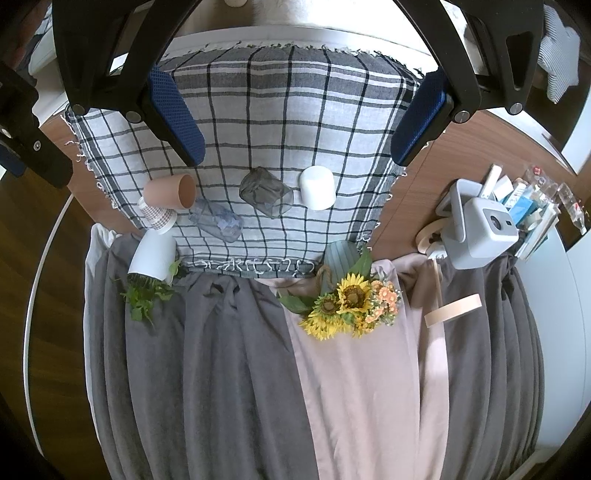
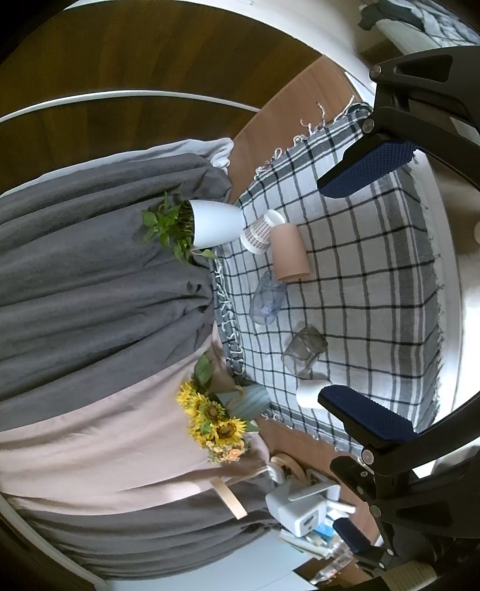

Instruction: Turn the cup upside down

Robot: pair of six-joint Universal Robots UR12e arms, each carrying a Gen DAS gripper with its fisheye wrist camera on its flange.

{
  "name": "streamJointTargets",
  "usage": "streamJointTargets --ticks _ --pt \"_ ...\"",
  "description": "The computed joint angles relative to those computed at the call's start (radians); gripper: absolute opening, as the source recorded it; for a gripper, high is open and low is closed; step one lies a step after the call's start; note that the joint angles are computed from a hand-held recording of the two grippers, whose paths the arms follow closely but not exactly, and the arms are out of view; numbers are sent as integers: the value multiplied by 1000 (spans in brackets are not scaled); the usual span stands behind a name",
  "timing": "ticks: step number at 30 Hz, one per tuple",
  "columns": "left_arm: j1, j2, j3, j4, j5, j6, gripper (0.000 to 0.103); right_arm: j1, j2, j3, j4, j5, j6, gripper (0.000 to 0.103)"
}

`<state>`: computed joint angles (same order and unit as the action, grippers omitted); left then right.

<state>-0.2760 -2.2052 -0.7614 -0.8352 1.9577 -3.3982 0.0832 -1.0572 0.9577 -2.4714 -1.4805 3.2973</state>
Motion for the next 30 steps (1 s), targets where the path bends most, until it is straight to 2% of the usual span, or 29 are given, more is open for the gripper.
streamJointTargets --ticks 30 --pt "1 2 -4 1 -4 -3 103 -1 5 -12 14 8 -3 102"
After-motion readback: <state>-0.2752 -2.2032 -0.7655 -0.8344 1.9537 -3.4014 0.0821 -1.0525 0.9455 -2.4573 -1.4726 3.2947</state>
